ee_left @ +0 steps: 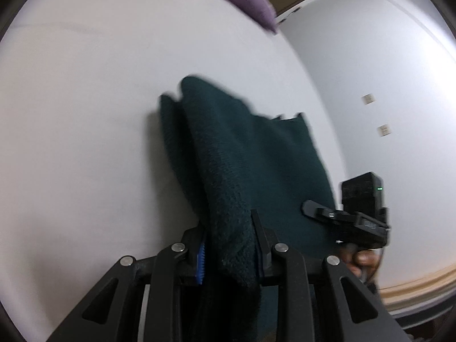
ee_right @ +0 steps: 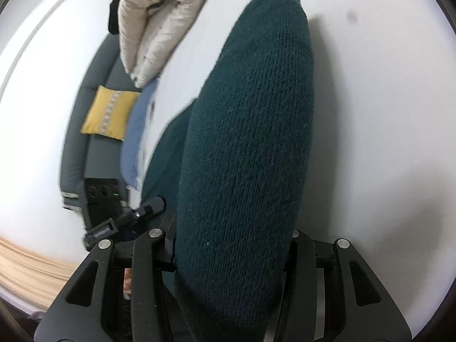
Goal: Fold small clothes
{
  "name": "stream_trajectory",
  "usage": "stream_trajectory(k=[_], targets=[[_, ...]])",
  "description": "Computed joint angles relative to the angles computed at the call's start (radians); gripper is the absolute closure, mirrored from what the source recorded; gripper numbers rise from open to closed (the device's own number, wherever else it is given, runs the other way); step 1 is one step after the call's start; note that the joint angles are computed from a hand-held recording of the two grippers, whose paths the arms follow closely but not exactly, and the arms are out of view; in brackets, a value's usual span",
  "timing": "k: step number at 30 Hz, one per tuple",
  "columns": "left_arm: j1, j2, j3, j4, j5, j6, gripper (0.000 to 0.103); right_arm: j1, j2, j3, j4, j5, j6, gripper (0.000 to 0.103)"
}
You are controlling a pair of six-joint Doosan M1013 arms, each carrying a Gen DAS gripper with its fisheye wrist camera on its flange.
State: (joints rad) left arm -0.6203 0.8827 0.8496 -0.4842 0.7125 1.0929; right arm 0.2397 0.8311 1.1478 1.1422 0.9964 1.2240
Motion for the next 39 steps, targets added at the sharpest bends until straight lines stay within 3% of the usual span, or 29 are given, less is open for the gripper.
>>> stream_trajectory(k=[4,8,12,15,17,20,26,28,30,33,37,39], targets=[[-0.009,-0.008,0.048,0.008,-0.064,-0.043,0.070,-0.012,-0.028,0.101,0.099,-0.033,-0.068,0.060],[-0.027,-0.035,0.091,0.065,-0.090,-0.084,0.070,-0.008,-0.088,0.158,0.014,-0.110,-0.025,0.050],[-0.040,-0.018,0.062,0.099,-0.087,-0.136,0.070,-0.011,-0.156,0.248,-0.013,-0.186,-0.048,0.050],[-0.039,-0.010,0.042,0.122,-0.071,-0.149,0.070,-0.021,-0.175,0.284,0.007,-0.203,-0.080,0.057],[-0.043,0.002,0.015,0.151,-0.058,-0.176,0.071,-0.022,-0.175,0.277,-0.030,-0.202,-0.064,0.060],[-0.051,-0.023,0.063,0.170,-0.098,-0.214,0.072,-0.022,-0.163,0.226,-0.077,-0.201,-0.056,0.063],[-0.053,-0.025,0.075,0.179,-0.114,-0.222,0.067,-0.026,-0.132,0.183,-0.106,-0.171,-0.025,0.060],[-0.056,-0.019,0.056,0.203,-0.091,-0.223,0.065,-0.038,-0.132,0.225,0.005,-0.188,-0.103,0.059],[-0.058,-0.022,0.055,0.230,-0.084,-0.242,0.061,-0.036,-0.140,0.235,0.022,-0.216,-0.107,0.053],[-0.064,-0.045,0.082,0.309,-0.086,-0.299,0.055,-0.025,-0.183,0.266,-0.091,-0.288,-0.064,0.051],[-0.095,-0.090,0.117,0.567,-0.069,-0.454,0.048,-0.005,-0.261,0.324,-0.222,-0.424,-0.028,0.051],[-0.120,-0.103,0.115,0.742,-0.027,-0.542,0.035,0.004,-0.296,0.350,-0.260,-0.472,-0.022,0.051]])
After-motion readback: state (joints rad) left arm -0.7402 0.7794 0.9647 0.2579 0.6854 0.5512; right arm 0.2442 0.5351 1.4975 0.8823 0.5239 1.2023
